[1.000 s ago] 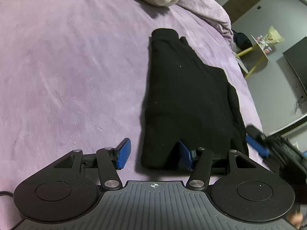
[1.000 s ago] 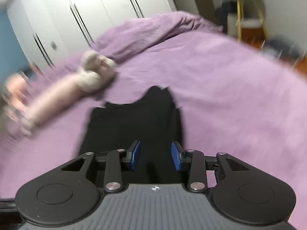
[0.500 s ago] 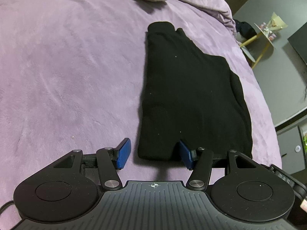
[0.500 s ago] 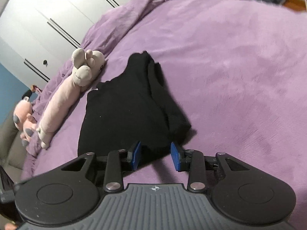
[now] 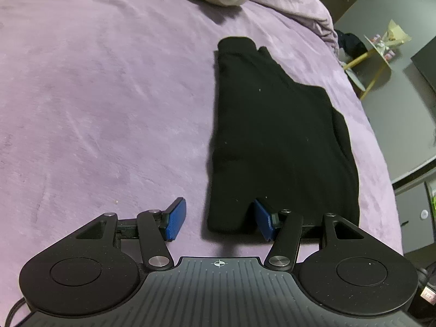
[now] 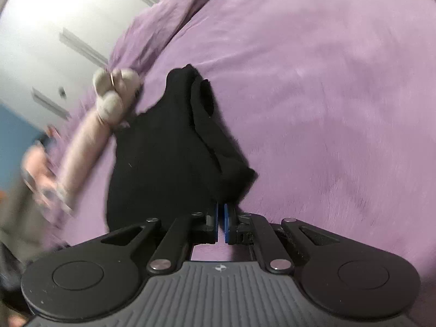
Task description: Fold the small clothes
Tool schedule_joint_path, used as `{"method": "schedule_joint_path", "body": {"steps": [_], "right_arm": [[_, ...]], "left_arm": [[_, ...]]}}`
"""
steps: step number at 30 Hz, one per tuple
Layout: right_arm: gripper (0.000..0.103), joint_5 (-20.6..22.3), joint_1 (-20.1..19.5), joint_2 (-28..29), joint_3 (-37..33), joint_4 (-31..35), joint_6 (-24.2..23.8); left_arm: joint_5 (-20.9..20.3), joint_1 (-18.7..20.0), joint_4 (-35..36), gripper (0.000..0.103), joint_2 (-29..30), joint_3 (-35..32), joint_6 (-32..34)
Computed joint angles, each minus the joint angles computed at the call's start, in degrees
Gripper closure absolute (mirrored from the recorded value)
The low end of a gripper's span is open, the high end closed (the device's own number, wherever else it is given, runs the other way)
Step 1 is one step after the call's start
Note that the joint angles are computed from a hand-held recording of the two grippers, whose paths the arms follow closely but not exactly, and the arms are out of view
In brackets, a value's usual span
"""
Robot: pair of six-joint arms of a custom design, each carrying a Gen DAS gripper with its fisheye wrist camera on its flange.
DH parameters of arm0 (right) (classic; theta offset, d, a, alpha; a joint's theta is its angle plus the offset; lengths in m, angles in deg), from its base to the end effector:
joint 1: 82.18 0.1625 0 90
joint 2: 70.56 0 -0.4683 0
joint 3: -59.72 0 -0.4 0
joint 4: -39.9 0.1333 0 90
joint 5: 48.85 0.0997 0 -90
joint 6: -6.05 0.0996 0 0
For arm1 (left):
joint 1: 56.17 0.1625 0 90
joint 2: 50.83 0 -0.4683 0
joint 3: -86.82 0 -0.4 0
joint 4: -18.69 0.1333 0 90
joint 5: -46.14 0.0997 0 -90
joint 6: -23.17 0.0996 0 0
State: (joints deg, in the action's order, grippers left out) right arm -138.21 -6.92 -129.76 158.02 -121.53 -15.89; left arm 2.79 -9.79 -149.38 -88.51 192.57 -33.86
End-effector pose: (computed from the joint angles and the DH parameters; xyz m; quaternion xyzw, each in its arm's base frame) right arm -0.0450 -0.6993 0.2816 0.0619 -0.9585 0.2659 0.0825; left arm -0.2857 -0.5981 0.0277 -0.1411 0.9045 -0.3547 0.1902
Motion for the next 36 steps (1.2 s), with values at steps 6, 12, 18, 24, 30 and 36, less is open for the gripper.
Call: {"method": "schedule_joint_path", "body": {"steps": [6,12,18,24,30,36], "right_arm": [[0.098,-3.23,0.29,-0.69,-0.13,-1.45,-3.63],[0.065,-0.88,-0.94,-0.69,-2.65,-2.67,-2.35],[0.026,14.47,-3.61,6.74,-19.32,18.42,7.11],[0.027,12.38,-1.13,13.17,-29.53,26.61,3.61],[0.073,10.17,0.32,15.86,-31.6,27.36,3.14],[0.082,13.1,-0.1,14.88,-28.62,26.42,6.22]], "left_arm": [[-1.53,0.42,-6.8,0.043,-0.64,1.83,3.75],[-0.81,1.69,-8.46,0.043,-0.65,1.4,4.4],[-5.47,4.68,-21.48,0.043,3.12,-2.05,12.2],[-8.99,8.07,-17.47,0.038,5.31,-7.73,13.46],[-14.07,10.81,-19.69,0.053,5.99,-8.62,8.01],[-14.36,10.13,-19.38,0.073,4.8,-8.13,9.37]]}}
